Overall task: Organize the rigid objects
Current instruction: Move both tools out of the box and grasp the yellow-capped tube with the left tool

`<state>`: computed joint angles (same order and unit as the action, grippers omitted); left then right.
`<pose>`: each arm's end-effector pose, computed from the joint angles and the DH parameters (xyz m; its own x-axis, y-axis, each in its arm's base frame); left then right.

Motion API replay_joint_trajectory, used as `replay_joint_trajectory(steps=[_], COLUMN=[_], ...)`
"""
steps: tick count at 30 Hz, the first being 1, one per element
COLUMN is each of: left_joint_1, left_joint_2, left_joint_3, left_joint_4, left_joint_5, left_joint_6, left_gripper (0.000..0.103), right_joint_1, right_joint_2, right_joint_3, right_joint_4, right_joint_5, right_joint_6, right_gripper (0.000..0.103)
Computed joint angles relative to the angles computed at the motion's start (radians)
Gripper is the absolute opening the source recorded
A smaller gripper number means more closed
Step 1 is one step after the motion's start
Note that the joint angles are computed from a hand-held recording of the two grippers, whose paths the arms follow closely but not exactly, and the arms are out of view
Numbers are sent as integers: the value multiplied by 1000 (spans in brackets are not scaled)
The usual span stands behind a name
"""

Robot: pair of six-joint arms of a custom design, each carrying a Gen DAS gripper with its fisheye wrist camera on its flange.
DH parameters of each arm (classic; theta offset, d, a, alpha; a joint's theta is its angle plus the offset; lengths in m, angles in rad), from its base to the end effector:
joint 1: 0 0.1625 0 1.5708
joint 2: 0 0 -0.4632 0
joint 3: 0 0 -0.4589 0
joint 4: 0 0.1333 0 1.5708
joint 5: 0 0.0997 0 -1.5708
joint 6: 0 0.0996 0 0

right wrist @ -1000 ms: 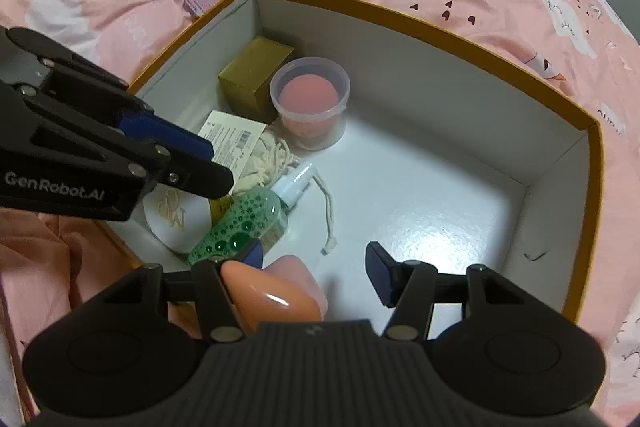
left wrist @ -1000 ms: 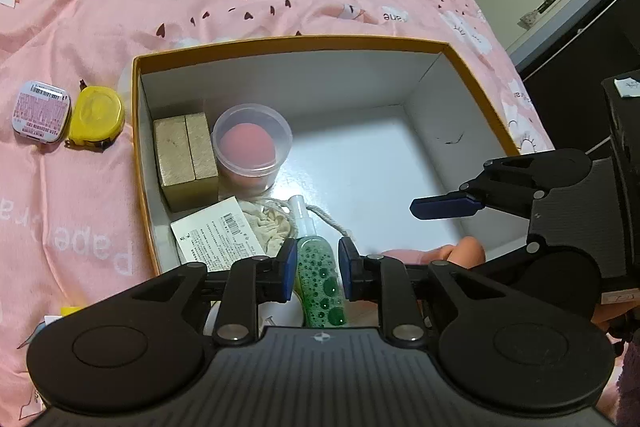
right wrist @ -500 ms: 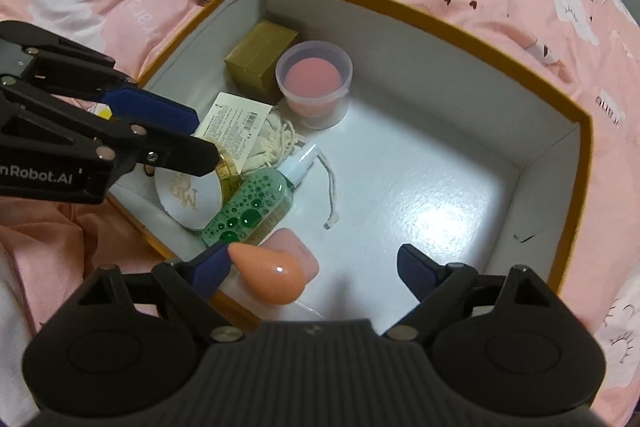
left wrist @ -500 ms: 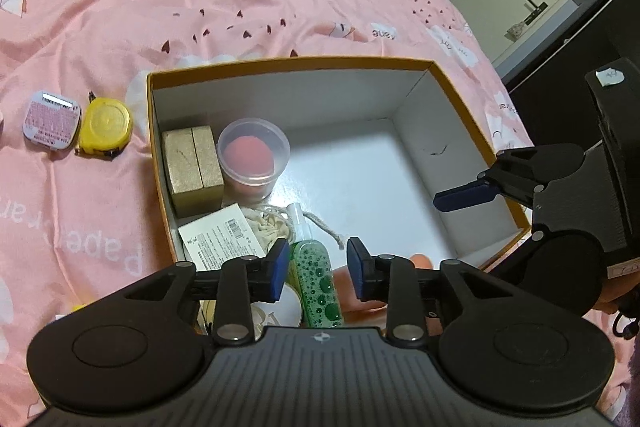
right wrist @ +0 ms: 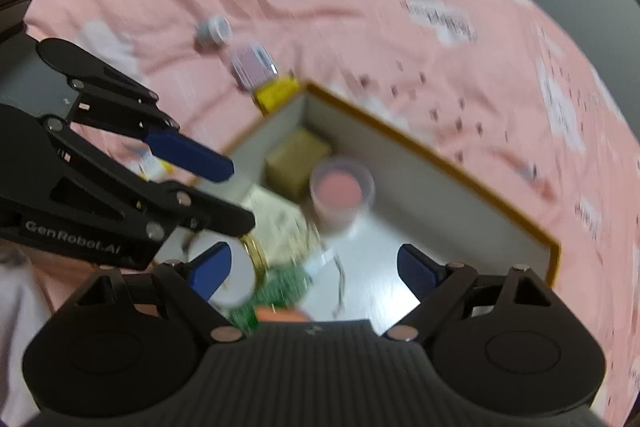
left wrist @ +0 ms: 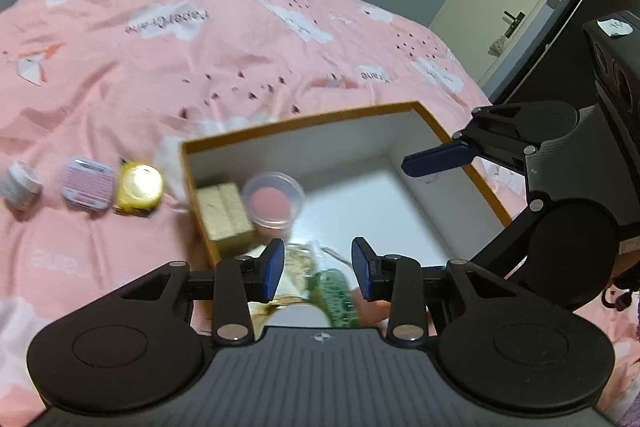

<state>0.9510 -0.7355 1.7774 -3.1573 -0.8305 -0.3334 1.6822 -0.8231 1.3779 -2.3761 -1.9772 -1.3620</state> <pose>-0.2425 -0.6849 0.0658 -0.9223 -0.0914 -0.3756 0.2064 0.7052 -0.6784 0.1850 -0.8087 0.1965 -0.0861 -0.9429 0.3219 -0.9260 0.1949 0.3233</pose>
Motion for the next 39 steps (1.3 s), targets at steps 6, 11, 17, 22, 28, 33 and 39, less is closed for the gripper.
replay_joint_trajectory(steps=[6,11,17,22,28,33,39], left_joint_1=[-11,-2,15,37,71,97,124], left_joint_2=[-66,-146,-227,-242,-211,-166,-118], left_joint_3=[67,117,155,164,149,98,35], left_joint_4=[61,224,462,575,571,597,666], left_joint_5=[110,124,60,-10,-50,-58,-46], left_joint_6=[13,-46,-107,-170,-255,-301,-332], left_gripper=[41,42,47,47,46,46,44], right_joint_1=[11,18,31,46,59,61,58], right_joint_2=[-1,5,25,45,72,106,134], right_joint_3=[41,57,63,76,99,58,23], right_joint_4=[-15,26,117,158,96,114,122], right_joint_5=[104,164,160,118,29,-16,-31], right_joint_6=[-45,-88,-106,-63,-166,-176,-179], right_gripper=[89,89,88,80,55,52,52])
